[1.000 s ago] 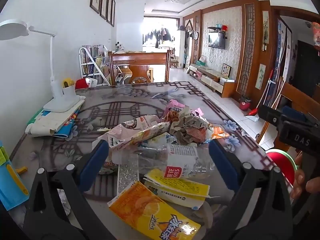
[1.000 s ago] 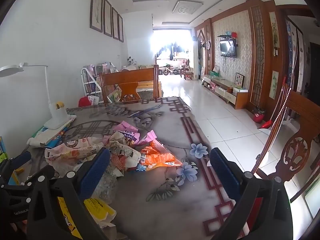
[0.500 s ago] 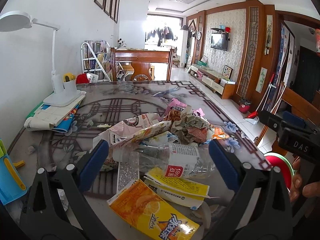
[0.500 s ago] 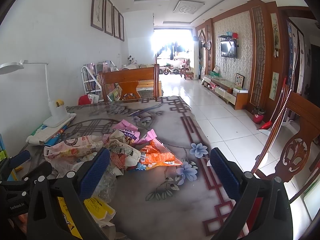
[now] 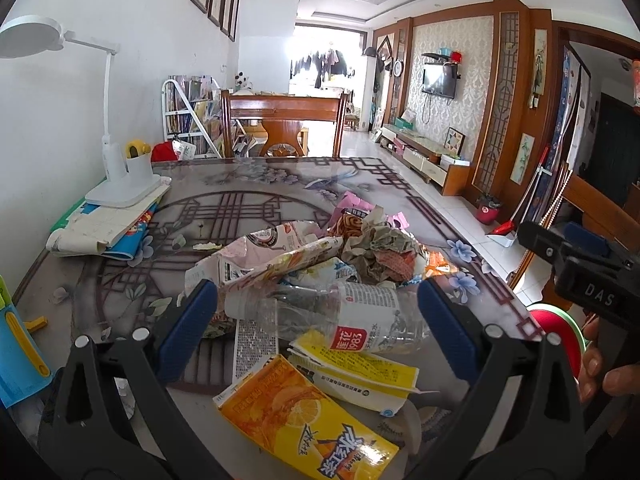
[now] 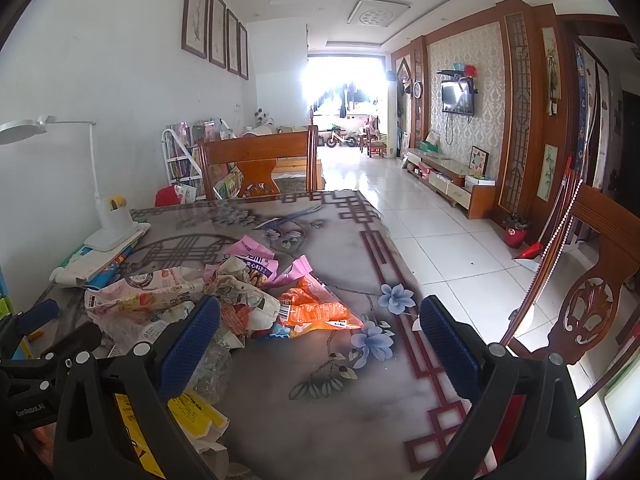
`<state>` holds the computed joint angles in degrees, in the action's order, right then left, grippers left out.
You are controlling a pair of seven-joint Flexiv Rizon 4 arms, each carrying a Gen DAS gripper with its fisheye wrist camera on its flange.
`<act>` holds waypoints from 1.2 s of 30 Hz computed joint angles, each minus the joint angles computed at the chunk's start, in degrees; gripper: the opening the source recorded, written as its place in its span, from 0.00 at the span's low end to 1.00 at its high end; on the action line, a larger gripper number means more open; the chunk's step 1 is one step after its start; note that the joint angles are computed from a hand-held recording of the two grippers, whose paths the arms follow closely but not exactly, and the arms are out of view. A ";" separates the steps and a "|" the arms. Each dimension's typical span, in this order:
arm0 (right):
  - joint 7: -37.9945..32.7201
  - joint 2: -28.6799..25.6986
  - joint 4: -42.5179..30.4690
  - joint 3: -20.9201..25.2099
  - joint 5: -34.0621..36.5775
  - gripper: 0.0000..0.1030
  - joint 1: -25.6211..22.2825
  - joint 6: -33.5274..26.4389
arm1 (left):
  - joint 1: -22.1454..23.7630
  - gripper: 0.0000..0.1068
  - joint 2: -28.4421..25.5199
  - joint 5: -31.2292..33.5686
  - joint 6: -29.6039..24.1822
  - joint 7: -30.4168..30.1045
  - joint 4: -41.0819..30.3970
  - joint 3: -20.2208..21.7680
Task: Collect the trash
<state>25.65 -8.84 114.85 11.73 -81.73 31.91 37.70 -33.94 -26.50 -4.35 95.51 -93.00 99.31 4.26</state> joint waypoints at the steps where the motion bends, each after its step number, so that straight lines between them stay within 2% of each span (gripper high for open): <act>1: -0.11 -0.05 -0.11 0.00 0.07 0.93 0.03 -0.07 | 0.11 0.92 0.02 -0.02 -0.19 0.06 -0.09 -0.16; 17: -0.18 -0.04 0.21 0.01 0.29 0.93 0.00 0.03 | 3.28 0.92 0.59 -0.24 -1.24 2.14 0.44 -4.59; 36: -0.54 0.00 0.24 0.05 0.81 0.93 -0.05 0.12 | 4.11 0.92 0.74 -0.64 -2.47 2.14 0.46 -5.61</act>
